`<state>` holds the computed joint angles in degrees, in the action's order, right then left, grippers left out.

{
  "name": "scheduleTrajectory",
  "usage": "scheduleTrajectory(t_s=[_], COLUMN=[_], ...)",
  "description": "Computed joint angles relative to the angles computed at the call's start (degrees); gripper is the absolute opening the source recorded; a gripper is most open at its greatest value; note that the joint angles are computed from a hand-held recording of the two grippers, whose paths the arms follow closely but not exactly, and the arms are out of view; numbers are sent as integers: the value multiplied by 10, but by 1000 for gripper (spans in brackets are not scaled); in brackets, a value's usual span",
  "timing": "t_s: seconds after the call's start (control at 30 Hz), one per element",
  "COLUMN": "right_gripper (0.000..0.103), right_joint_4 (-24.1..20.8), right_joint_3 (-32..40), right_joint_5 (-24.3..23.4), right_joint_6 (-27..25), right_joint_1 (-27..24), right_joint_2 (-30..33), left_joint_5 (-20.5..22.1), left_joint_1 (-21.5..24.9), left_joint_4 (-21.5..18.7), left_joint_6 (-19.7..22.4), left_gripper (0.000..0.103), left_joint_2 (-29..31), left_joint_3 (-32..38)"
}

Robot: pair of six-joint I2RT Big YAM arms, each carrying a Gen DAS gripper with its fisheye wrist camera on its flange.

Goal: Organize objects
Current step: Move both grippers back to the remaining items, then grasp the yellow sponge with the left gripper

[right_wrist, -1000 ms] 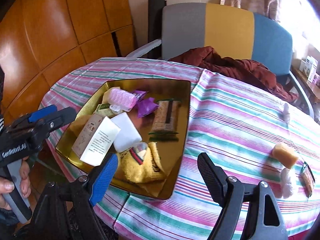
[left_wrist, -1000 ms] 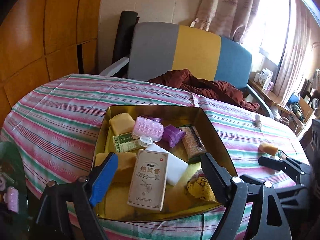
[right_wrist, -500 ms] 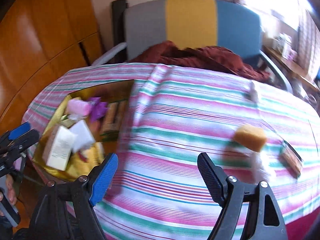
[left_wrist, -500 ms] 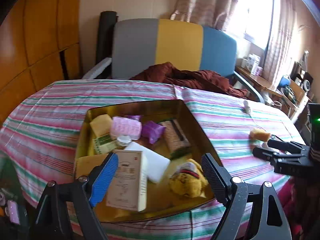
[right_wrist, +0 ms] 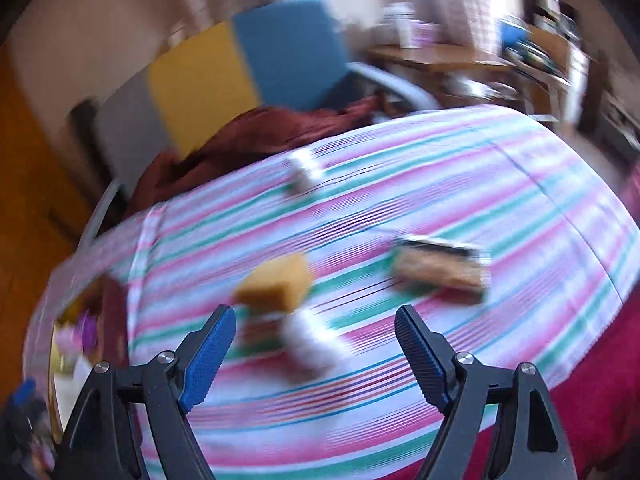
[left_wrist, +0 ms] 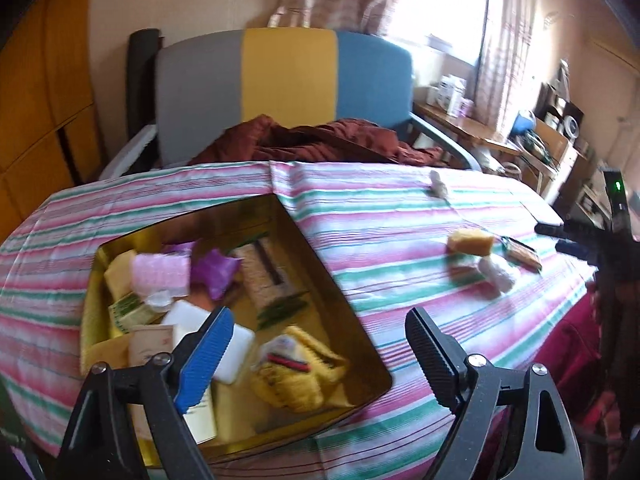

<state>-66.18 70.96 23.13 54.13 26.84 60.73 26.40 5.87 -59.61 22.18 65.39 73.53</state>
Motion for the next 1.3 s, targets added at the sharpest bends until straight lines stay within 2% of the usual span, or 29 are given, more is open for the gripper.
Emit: scheduleTrajectory(t_s=[0.13,0.3,0.37,0.47,0.57,0.67,0.73,0.8,1.2,1.3], right_gripper=[83,84,84,84,84,84,84,84,84,84], right_joint_4=[1,83,114,144,165,175,182,186,203,206], right_joint_3=[-26,-102,-120,-136,-146,-152,-156,-159,-164,-165], right_joint_5=[1,-101,-86,-106,-114,-119,-122,-123,-154,-157], right_joint_6=[28,101,112,116,117,120,121,122,110,110], right_joint_1=[-47,-122,-121,-127,-130,-134,-135,-137,-144,-144], right_joint_2=[-29,-87,-109,-123,-132,-138,-142,-144,-142,-142], left_joint_5=[-12,-14,-15,-40,-42,-51,-62,-73,-45,-49], left_joint_1=[-43,-86,-101,-131,-157,-181,-199,-214,-275,-290], left_joint_4=[-6,-32,-43,-42,-54,-47,-35,-42,-56,-56], left_joint_6=[5,-16,-25,-53,-73,-94,-107,-113,-195,-202], left_gripper=[90,90,90,95,96,103,103,103,103,103], left_joint_2=[8,41,55,74,100,118,129,149,250,269], left_joint_3=[5,29,38,48,65,76,82,98,193,214])
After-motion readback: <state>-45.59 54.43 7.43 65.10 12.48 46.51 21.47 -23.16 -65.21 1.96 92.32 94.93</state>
